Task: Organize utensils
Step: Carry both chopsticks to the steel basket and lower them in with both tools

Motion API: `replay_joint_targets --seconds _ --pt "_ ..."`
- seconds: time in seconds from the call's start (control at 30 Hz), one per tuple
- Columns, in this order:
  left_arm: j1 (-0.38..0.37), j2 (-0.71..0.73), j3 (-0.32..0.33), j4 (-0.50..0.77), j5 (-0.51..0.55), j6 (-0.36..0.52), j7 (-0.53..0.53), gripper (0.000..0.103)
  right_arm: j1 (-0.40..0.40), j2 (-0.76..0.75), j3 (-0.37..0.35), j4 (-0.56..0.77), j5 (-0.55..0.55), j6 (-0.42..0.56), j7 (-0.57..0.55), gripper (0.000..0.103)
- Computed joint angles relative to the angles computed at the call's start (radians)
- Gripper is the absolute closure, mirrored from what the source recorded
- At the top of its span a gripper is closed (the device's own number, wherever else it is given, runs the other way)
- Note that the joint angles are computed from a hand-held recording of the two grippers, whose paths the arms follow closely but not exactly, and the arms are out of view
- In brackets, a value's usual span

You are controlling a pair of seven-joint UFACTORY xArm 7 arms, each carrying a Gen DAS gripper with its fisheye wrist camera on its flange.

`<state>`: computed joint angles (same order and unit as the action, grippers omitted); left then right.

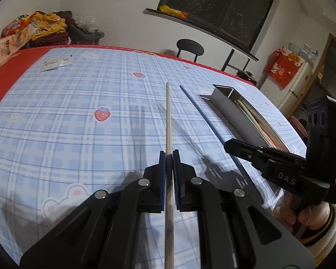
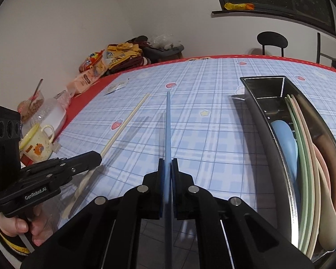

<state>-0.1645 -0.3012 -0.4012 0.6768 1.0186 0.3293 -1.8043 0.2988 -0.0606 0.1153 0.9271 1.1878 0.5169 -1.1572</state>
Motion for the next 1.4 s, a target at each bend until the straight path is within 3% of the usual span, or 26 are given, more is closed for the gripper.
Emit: replay_joint_targets --seconds 0.43,0.77,1.13,1.4 --pt "0.012 -0.046 -0.086 0.062 -0.016 0.068 -0.101 0.093 -0.045 -0.064 -0.057 -0.005 0.124 0.169 -0.058 0.097" --pt "-0.052 0.181 -0.092 0.307 0.156 0.171 -0.243 0.093 -0.166 -0.032 -0.134 0.066 0.145 0.293 -0.026 0.097" --pt "-0.223 0.519 0.006 0.635 0.274 0.213 -0.32 0.093 -0.281 0.047 -0.135 0.137 0.107 0.328 -0.006 0.097" --pt "-0.34 0.65 0.12 0.764 0.312 0.204 -0.475 0.093 -0.306 0.082 -0.118 0.158 0.088 0.322 0.035 0.097"
